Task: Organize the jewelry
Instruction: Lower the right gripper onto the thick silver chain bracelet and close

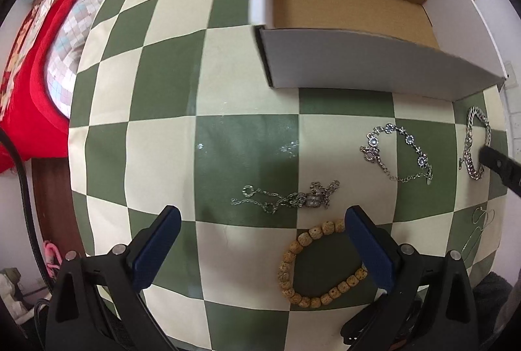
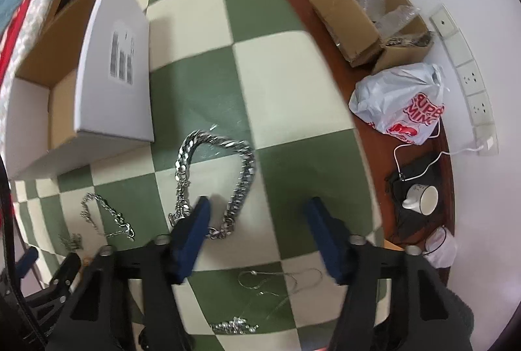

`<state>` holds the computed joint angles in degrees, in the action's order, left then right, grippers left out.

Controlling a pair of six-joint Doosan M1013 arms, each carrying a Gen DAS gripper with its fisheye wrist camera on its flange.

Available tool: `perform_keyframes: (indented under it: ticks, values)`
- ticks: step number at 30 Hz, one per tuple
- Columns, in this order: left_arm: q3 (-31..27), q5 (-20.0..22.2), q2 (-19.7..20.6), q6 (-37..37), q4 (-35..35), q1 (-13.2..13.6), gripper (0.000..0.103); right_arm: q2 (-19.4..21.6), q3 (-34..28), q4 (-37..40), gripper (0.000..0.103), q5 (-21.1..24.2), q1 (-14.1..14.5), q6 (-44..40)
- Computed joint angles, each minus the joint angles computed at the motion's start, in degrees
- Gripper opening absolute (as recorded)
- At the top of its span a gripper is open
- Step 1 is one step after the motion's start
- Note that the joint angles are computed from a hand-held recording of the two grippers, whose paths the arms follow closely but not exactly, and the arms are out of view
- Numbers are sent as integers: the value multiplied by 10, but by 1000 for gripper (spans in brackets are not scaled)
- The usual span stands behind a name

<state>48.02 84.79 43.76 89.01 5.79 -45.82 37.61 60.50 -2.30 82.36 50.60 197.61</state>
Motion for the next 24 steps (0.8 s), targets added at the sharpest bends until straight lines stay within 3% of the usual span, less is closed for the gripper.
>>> perform_keyframes:
  ticks: [1,2,3,13,15,20,22,23,24]
  values:
    - [-2,-1,1,-4,-6,2,103,4,-8,-7,41,4,1,-5]
    - [-3,0,1,-7,-10,7,102,7,-14,-12,19,10,2,-9]
    - [-4,2,1,-11,-21,11,102,12,-22,-13,8,18,4,-18]
    - [-31,49,25,-16,-102,29,102,-18,26,5,8,-17,18,4]
    - [-41,59,34,-21,-102,27,93,-31,47,8,8,-43,17,21]
    - [-34,44,32,-19,-62,20,88,-45,69,24,9,-74,11,42]
    - [-19,24,21,-10,-61,18,77,-41,61,29,9,-65,9,38]
    - [-12,15,16,-3,-61,17,63,-38,56,33,9,-59,8,33]
    - [-6,8,11,5,-61,16,39,-34,49,36,10,-51,6,26]
